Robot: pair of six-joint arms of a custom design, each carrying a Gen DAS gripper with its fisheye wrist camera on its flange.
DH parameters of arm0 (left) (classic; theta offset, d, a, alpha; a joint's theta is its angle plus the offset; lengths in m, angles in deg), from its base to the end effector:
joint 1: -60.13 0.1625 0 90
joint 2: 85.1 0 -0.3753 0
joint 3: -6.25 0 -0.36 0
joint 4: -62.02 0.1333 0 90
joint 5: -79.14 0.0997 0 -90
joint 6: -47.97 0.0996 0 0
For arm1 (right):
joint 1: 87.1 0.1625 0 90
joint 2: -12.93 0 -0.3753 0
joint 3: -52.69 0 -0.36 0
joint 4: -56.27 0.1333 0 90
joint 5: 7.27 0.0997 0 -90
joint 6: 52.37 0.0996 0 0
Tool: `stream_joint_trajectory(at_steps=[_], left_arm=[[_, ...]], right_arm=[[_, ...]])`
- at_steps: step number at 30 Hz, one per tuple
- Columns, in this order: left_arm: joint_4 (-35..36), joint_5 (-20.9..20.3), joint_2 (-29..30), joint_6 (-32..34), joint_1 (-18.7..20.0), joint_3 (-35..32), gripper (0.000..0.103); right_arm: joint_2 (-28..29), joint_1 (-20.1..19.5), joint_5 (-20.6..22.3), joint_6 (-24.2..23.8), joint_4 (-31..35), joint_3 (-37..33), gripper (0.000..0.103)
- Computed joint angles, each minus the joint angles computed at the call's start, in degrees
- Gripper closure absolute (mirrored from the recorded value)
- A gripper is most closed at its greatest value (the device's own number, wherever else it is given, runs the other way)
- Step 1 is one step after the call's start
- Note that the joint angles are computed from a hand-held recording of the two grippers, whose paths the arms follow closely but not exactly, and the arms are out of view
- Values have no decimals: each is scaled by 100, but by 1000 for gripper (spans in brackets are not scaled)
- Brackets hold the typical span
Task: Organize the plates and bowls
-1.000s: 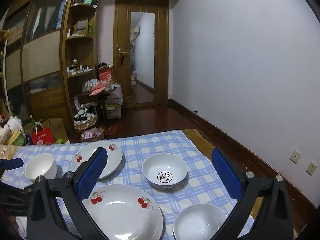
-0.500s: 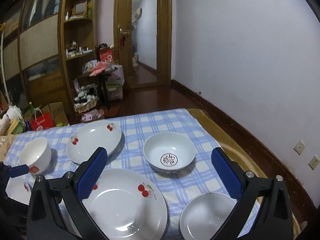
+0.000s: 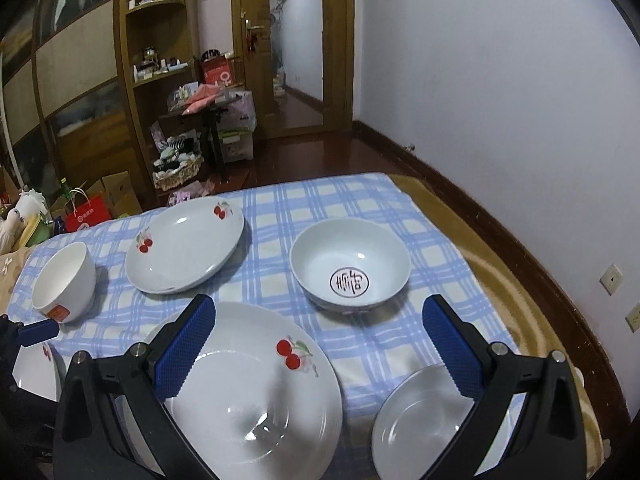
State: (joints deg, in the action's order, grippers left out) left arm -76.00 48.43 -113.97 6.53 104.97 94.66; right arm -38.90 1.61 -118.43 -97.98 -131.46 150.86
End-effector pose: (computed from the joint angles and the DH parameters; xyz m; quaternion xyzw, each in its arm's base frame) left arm -0.2701 -0.5774 -0.0364 0.0777 0.8627 -0.2740 0.4180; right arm 0.0835 -0.6173 0.2171 0.2604 -0.8504 0.3252 0.3214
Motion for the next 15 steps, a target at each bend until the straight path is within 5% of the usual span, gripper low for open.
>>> stream_joint_trajectory(at_steps=[4,9,13,15], left_arm=[[127,-118,4,-30,69,-36,1],[260,-256,43,-14,123,-101,1],[399,-345,98,5,138,-183,1],[440,-391,106,13,147,-199,1]], right_arm=[[-10,-65,-47,201,545,-148,8],[-99,-149,-50,538,1579,-341,39],[-63,-184,-218,732,2019,-470,41],[-26,-178,-332,733,2138,-523,56]])
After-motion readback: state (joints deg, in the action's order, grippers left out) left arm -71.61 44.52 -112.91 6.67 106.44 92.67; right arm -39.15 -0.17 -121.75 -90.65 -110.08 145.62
